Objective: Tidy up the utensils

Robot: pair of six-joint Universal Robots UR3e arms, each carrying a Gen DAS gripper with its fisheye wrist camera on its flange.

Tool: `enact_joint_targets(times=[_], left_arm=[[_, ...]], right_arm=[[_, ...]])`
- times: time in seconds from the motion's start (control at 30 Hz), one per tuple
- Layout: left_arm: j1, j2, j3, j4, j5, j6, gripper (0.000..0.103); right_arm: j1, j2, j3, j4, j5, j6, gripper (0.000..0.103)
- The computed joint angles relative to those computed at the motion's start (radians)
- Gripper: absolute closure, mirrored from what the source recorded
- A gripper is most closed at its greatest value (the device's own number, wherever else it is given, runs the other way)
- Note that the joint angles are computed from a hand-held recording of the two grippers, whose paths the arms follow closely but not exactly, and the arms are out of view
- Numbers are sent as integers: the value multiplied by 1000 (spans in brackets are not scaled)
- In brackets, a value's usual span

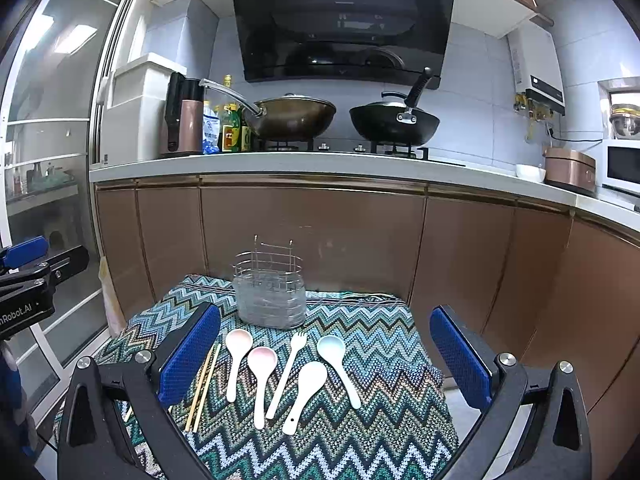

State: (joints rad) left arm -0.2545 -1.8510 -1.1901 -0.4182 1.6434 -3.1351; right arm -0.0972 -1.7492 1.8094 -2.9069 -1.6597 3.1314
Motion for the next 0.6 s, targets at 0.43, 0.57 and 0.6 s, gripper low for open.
enact_joint_targets(times=[0.43, 0.57, 0.6], left_arm=[[1, -139, 162, -50, -49, -13, 24], [-5, -165, 206, -82, -68, 1, 24], [-6, -171, 216, -89, -72, 6, 24]], right_arm=[[-16, 65, -25, 5, -35, 17, 0], [-21, 59, -14, 3, -55, 20, 0], [-24, 58, -15, 7, -54, 22, 0]])
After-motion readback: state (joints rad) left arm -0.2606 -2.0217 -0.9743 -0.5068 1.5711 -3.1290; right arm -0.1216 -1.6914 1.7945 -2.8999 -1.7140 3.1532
